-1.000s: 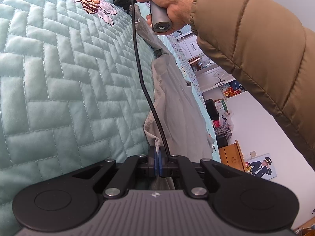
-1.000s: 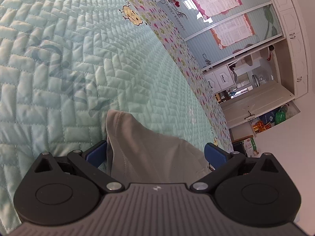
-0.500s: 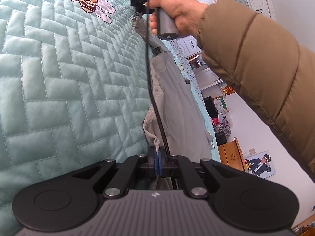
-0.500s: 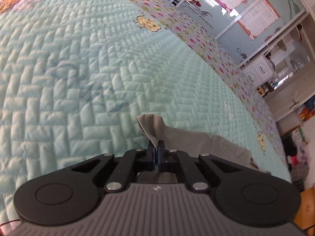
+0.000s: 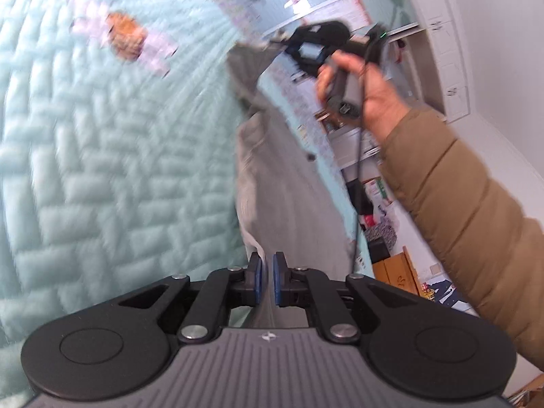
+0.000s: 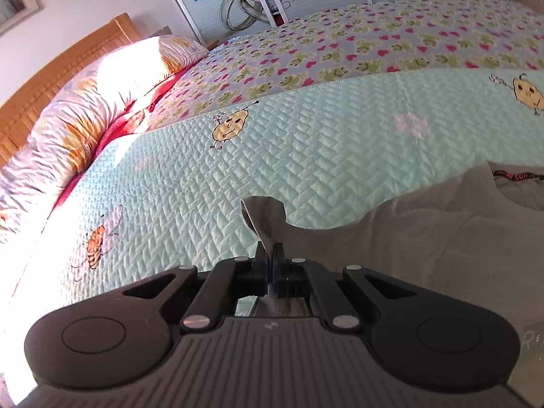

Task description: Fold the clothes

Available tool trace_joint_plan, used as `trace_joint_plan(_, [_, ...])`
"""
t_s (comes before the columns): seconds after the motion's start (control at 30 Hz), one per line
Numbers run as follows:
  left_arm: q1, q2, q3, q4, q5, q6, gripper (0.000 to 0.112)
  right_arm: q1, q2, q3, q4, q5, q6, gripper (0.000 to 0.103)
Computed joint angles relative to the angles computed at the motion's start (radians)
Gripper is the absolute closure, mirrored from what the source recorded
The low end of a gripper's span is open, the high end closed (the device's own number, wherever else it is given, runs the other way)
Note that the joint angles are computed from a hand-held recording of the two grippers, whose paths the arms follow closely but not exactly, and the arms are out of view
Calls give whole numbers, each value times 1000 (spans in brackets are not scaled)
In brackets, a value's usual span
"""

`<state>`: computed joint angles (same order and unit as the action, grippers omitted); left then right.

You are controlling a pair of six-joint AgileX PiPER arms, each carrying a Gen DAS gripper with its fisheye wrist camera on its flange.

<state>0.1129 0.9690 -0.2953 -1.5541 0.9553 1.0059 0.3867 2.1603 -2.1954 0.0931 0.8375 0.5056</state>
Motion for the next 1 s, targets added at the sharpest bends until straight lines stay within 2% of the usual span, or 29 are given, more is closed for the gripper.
trace_joint_plan(0.03, [-15,-19,-23,9,-17,-17,101,-14,-18,32,44,-19,-19,102])
trace_joint_plan(0.07, [-61,-16,-53,21,-72,-31,96,-24,-34,60,77,-34,-36,102])
trace_joint_plan(0.13, [-161,41,-118,50,-198,-74,90,-41,-53,87,128,-43,-70,102])
trace_joint_plan(0.17, [-179,85,-147,61,-220,-83,90,-50,-60,97,156,-44,-85,102])
trace_joint_plan(0.2, [-170,121,-161,48,-210,-62,90,-58,-65,103,182,-41,-99,102])
trace_joint_plan(0.27, [-135,179,-161,2,-186,-20,79,-64,-68,99,195,-26,-120,102])
trace_joint_plan(0.3, [-116,203,-163,-9,-184,-24,77,-67,-66,91,197,-16,-127,102])
trace_joint_plan(0.4, [-132,265,-200,-15,-234,-39,75,-78,-59,81,215,-2,-139,102])
trace_joint_plan(0.43, [-151,286,-230,24,-255,-69,74,-81,-58,80,220,1,-140,102])
trace_joint_plan(0.5, [-170,323,-281,88,-241,-94,72,-88,-54,74,239,10,-143,102])
trace_joint_plan(0.63, [-224,363,-380,295,-253,-257,70,-93,-44,35,234,43,-146,102])
trace_joint_plan(0.77, [-218,358,-422,436,-209,-409,70,-98,-35,-3,241,66,-157,102])
trace_joint_plan(0.93, [-199,450,-476,448,-55,-418,74,-112,-24,-25,275,91,-171,102])
trace_joint_plan(0.97, [-190,463,-473,440,-45,-422,92,-118,-24,-20,291,89,-173,102])
trace_joint_plan(1.0, [-183,474,-469,434,-38,-429,105,-122,-23,-18,302,90,-175,102])
